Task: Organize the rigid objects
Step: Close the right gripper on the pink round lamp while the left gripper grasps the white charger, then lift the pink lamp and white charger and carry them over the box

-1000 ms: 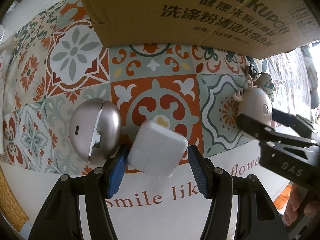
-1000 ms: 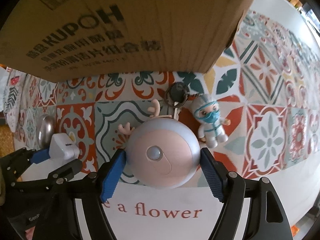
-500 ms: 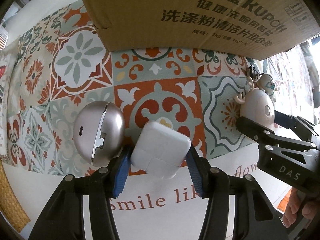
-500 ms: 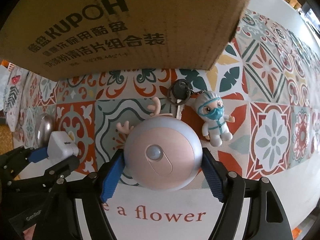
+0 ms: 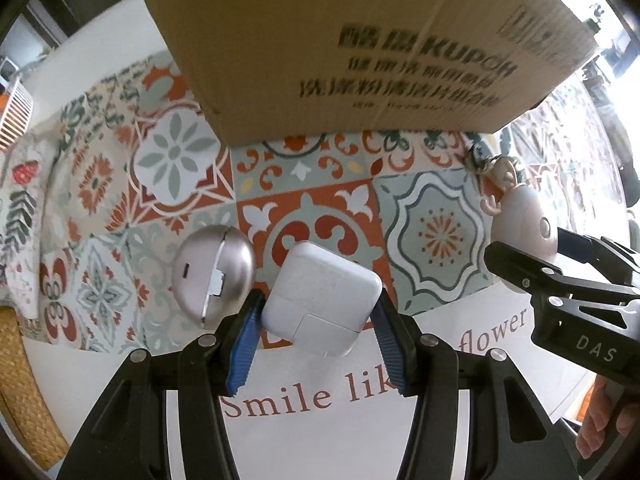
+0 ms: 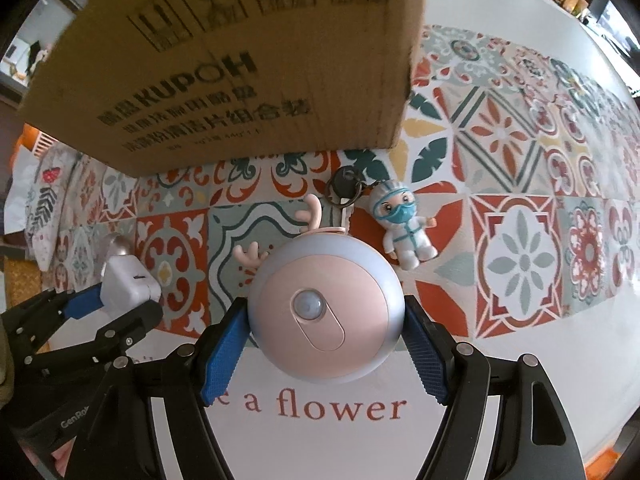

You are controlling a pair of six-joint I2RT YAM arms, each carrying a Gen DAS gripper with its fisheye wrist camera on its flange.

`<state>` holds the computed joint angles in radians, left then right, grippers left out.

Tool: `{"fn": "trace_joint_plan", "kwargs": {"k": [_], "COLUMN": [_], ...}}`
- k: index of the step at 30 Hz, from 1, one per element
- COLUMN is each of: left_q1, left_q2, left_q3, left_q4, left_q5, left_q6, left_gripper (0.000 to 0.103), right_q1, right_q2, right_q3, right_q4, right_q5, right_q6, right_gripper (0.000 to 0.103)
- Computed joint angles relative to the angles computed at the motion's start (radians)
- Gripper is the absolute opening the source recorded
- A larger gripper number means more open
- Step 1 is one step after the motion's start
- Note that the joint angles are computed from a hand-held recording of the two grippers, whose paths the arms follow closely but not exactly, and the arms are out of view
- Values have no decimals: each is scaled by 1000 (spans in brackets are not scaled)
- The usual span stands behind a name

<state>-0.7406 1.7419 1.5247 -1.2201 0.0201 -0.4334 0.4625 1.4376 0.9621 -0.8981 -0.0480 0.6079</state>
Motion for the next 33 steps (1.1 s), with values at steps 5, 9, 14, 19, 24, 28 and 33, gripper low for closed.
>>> {"fn": "trace_joint_plan", "kwargs": {"k": [5, 9, 14, 19, 24, 28, 33], "left_q1": [-11, -20, -32, -49, -48, -48, -41], "left_q2": [-38, -50, -95, -116, -130, -133, -122], "left_q3": [40, 105, 130, 174, 236, 305, 392], "left_q4": [-25, -53, -52, -57, -73, -91, -111], "left_q5": [-33, -40, -66, -91, -107, -123, -145], "left_q6": [-4, -13, -22, -37, -36, -30, -12], "left_gripper": [53, 53, 53, 53, 53, 53, 53], "right_q1": [10, 20, 16, 61, 91, 110, 128], "right_q2": [-75, -122, -146, -158, -164, -164, -152], "right_q3": [17, 56, 163, 242, 310, 373, 451], "right_q4": [-53, -102, -170, -205, -228, -241, -254], "right_q5": [34, 65, 92, 150, 196, 222, 258], "right_q6": [16, 25, 9, 31, 37, 36, 26], "right_gripper": [75, 75, 75, 75, 75, 75, 75]}}
